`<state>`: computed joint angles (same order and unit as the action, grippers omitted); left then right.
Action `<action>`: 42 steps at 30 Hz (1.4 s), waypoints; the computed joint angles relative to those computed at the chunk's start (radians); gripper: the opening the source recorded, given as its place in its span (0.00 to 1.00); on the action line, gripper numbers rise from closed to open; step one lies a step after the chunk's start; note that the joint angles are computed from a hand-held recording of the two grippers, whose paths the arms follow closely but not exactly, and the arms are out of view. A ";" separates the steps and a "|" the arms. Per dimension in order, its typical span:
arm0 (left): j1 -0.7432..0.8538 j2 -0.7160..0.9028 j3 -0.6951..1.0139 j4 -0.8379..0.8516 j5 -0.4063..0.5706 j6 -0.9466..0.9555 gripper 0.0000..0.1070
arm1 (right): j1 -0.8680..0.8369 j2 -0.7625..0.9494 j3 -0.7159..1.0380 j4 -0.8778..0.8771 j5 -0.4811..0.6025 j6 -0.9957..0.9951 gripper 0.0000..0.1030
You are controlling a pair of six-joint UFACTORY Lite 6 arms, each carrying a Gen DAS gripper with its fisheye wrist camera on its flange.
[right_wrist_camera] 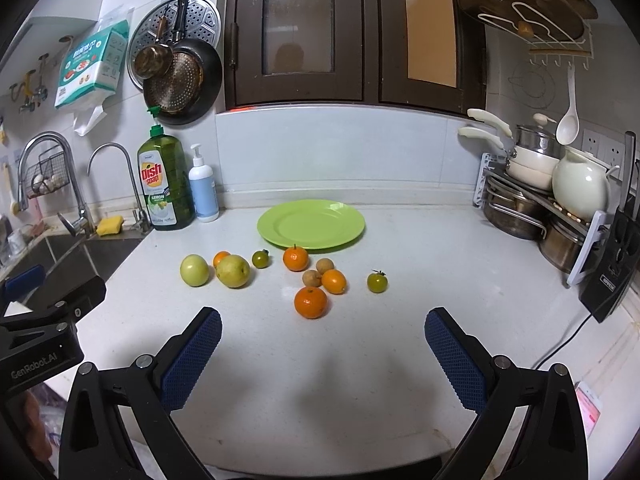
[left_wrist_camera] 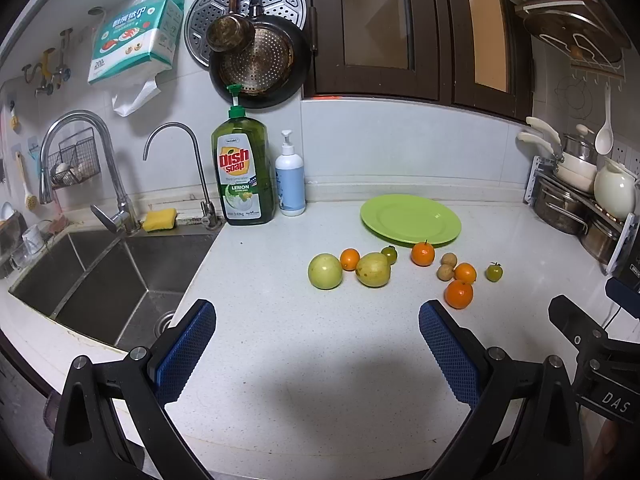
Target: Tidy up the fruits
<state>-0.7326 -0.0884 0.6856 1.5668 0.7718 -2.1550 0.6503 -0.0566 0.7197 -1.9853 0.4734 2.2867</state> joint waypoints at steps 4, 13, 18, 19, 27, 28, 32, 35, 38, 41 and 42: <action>0.002 0.004 0.003 0.002 -0.003 0.000 0.96 | 0.001 0.005 0.005 -0.003 -0.001 0.004 1.00; 0.007 0.012 0.007 0.010 -0.012 -0.008 0.96 | -0.003 0.002 0.003 -0.003 -0.003 0.001 1.00; 0.008 0.016 0.010 0.012 -0.012 -0.009 0.96 | -0.004 0.004 0.007 0.000 -0.006 -0.003 1.00; 0.008 0.017 0.011 0.011 -0.012 -0.009 0.96 | -0.003 0.004 0.007 0.000 -0.005 -0.003 1.00; 0.011 0.030 0.018 0.014 -0.013 -0.013 0.96 | -0.003 0.014 0.010 -0.017 -0.006 0.016 1.00; 0.014 0.035 0.021 0.018 -0.016 -0.016 0.96 | -0.004 0.017 0.009 -0.026 -0.006 0.025 1.00; 0.028 0.043 0.025 0.031 -0.026 -0.025 0.96 | -0.002 0.035 0.017 -0.045 -0.005 0.042 1.00; 0.049 0.046 0.025 0.048 -0.043 -0.029 0.96 | -0.003 0.046 0.028 -0.046 -0.007 0.041 1.00; 0.068 0.050 0.026 0.067 -0.060 -0.036 0.96 | -0.007 0.061 0.048 -0.036 -0.015 0.028 1.00; 0.092 0.061 0.029 0.093 -0.082 -0.043 0.96 | -0.008 0.083 0.068 -0.026 -0.018 0.020 1.00; 0.105 0.065 0.028 0.112 -0.098 -0.049 0.96 | -0.006 0.097 0.079 -0.022 -0.018 0.020 1.00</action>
<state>-0.6274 -0.0231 0.7139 1.6786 0.6736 -2.2038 0.6442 0.0407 0.7983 -2.0073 0.4555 2.3070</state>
